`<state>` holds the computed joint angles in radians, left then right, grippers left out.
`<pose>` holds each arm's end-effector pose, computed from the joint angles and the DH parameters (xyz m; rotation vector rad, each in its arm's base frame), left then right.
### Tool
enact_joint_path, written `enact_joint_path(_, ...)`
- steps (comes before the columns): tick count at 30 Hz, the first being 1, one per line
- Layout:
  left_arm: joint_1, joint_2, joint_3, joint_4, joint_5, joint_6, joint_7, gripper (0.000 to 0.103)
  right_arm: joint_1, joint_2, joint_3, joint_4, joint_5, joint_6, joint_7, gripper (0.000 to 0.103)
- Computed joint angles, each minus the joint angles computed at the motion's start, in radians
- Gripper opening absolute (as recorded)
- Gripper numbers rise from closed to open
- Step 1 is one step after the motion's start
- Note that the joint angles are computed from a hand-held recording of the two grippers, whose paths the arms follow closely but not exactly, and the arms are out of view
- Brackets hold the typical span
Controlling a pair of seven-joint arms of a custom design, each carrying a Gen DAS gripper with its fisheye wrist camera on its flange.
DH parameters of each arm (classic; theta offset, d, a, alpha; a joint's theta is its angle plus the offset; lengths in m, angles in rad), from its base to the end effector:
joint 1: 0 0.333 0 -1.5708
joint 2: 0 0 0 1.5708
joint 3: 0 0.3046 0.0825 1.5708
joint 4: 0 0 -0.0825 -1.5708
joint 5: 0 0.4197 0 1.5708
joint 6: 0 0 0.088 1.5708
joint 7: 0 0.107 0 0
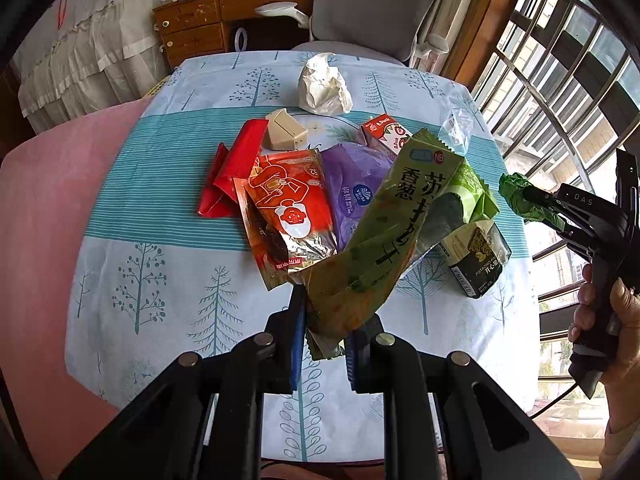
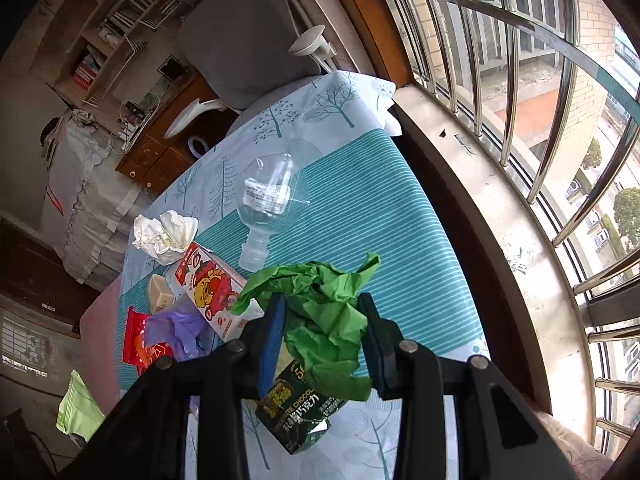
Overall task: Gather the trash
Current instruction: 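Grasp the crumpled green paper with the right tool, then carry the snack bag and green paper with both tools over the bin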
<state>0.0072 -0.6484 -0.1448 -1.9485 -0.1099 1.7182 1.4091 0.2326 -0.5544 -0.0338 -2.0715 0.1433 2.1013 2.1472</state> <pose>0.3826 -0.0888 0.7514 -2.0579 2.0004 -0.4986 0.4474 0.0928 0.7000 -1.3898 2.1271 -0.1023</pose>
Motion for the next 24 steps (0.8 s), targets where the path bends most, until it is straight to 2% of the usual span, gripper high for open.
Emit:
enact_joint_path(6,-0.006,-0.058,0.036,0.004,-0.011,-0.020,0.073,0.014,0.024,-0.111,0.058,-0.025,-0.041,-0.005,0.032,0.036)
enact_joint_path(13,-0.004,-0.193,0.101,-0.044,-0.046,-0.081,0.219,0.015,0.083,-0.241,0.184,-0.042,-0.131,-0.065,0.143,0.036)
enact_joint_path(16,0.004,-0.280,0.142,-0.088,-0.067,-0.129,0.288,0.015,0.119,-0.282,0.251,-0.045,-0.167,-0.103,0.214,0.036)
enact_joint_path(24,0.072,-0.499,0.251,-0.183,-0.072,-0.322,0.465,0.015,0.231,-0.322,0.416,-0.023,-0.204,-0.250,0.471,0.036)
